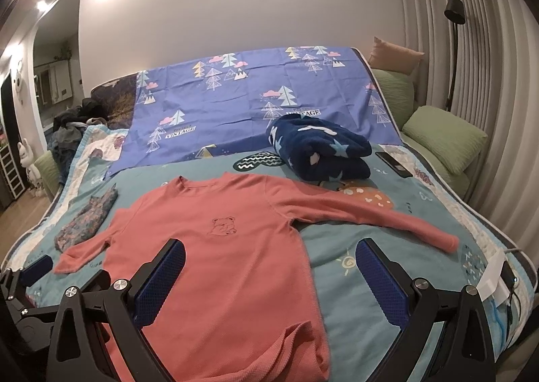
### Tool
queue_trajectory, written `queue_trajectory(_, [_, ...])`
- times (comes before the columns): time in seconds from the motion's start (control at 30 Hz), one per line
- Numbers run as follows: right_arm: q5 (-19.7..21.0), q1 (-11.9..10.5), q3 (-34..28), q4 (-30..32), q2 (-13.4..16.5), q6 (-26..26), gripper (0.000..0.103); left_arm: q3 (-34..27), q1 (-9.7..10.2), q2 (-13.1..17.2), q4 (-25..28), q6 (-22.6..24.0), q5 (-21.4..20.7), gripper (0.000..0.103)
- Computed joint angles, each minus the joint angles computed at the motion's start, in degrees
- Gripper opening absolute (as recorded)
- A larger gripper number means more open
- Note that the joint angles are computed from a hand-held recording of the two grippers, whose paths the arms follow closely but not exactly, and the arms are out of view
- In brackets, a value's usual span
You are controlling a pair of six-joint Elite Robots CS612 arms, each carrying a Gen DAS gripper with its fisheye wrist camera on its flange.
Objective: Fold small clothes
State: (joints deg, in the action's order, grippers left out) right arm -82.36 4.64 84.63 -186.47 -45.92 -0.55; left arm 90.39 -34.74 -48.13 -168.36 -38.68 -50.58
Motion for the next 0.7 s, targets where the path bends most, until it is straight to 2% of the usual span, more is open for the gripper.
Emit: queue_trajectory(0.7, [0.1,0.3,-0.3,0.7,0.2,0.0,0.103,0.0,0.27,0.2,-1.2,0.4,-1.4,0.103])
